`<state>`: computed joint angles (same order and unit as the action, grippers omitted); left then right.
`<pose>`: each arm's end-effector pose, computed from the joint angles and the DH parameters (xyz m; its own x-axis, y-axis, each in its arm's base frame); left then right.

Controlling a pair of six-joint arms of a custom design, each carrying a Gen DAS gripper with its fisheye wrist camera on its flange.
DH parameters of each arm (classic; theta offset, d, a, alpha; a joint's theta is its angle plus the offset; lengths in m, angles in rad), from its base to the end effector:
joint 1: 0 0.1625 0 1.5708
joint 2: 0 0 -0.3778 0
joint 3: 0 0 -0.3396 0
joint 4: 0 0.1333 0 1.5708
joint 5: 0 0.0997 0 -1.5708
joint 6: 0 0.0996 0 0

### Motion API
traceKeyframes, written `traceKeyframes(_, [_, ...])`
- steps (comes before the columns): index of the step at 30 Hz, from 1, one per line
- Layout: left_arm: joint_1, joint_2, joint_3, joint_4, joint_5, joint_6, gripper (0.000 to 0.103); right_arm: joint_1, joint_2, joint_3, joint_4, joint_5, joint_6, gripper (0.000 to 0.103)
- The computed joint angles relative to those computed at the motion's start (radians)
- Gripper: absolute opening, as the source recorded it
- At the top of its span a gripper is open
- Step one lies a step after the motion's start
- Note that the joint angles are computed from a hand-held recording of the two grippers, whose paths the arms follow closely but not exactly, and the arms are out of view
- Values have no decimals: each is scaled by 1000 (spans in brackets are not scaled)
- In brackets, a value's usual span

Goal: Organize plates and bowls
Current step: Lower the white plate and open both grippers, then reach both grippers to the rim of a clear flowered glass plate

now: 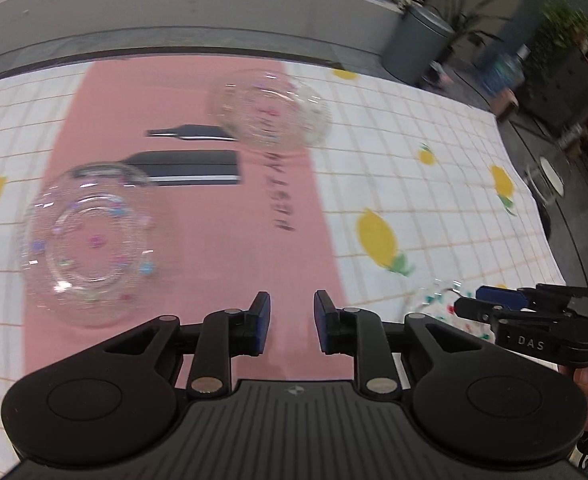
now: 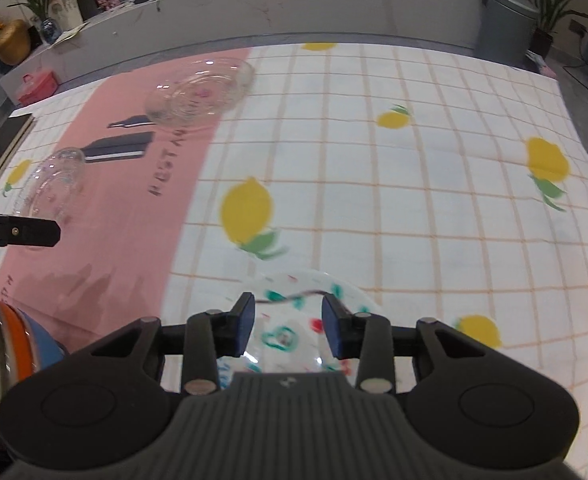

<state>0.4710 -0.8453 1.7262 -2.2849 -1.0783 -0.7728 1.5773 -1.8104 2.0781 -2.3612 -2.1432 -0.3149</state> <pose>-0.4088 -0.4106 0.0801 -0.8497 0.2753 -0.4497 0.3988 0.8934 -0.2066 0.0817 -0.3655 0.4169 -0.7992 -0.0165 0.6009 -0.2662 0.9059 -0.3293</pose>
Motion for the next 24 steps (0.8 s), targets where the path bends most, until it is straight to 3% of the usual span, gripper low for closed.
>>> traceKeyframes(10, [39, -132, 100, -10, 60, -19, 27, 63, 117, -33, -19, 30, 78, 37])
traceKeyframes(24, [157, -241, 141, 42, 108, -86, 28, 130, 338, -154, -44, 197, 238, 37])
